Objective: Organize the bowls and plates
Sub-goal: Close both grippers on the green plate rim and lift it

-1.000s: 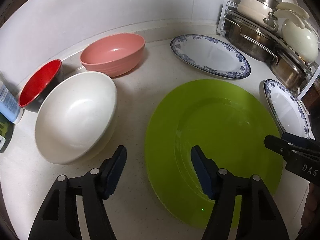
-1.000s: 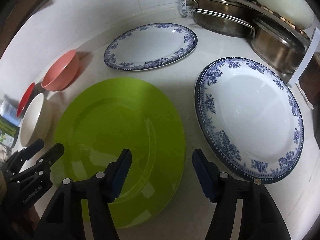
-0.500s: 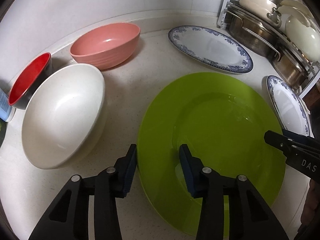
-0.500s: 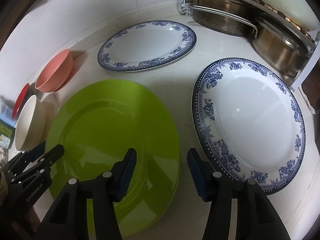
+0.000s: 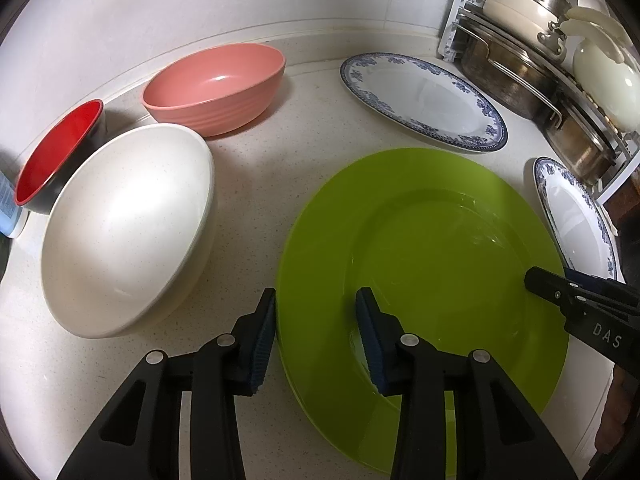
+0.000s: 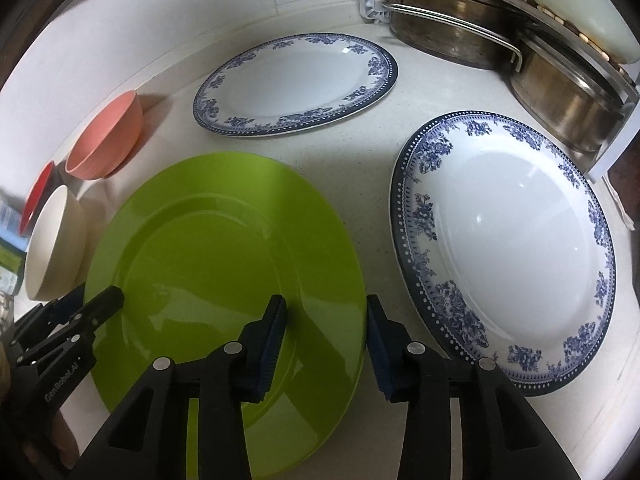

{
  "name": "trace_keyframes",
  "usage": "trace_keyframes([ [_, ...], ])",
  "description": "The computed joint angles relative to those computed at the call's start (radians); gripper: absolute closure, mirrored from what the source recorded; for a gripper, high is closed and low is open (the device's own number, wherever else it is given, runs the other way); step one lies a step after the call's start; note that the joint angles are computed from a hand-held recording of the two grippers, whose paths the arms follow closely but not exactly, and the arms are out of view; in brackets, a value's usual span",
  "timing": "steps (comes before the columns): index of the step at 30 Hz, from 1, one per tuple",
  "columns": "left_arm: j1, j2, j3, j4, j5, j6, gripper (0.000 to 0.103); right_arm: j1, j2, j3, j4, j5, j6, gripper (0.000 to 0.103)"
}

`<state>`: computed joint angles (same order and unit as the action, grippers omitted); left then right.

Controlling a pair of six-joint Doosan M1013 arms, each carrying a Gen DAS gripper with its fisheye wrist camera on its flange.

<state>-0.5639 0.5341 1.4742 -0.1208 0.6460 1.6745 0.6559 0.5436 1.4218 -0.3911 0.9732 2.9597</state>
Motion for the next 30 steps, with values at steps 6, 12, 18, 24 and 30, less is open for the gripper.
trace_keyframes([
  [6, 0.001, -0.013, 0.015, -0.009, -0.017, 0.006, 0.064, 0.009, -0.001, -0.003, -0.025, 0.013, 0.002, 0.063],
  [12, 0.004, -0.04, 0.04, -0.013, -0.037, 0.017, 0.064, 0.02, -0.009, -0.004, -0.037, 0.023, 0.014, 0.063],
  [18, 0.009, -0.082, 0.078, -0.017, -0.072, 0.015, 0.064, 0.041, -0.023, -0.009, -0.068, 0.039, 0.043, 0.063],
  [24, 0.016, -0.133, 0.126, -0.001, -0.117, -0.012, 0.064, 0.073, -0.038, -0.017, -0.112, 0.054, 0.069, 0.063],
  [30, 0.027, -0.182, 0.176, 0.036, -0.156, -0.062, 0.064, 0.098, -0.043, -0.033, -0.138, 0.059, 0.068, 0.063],
])
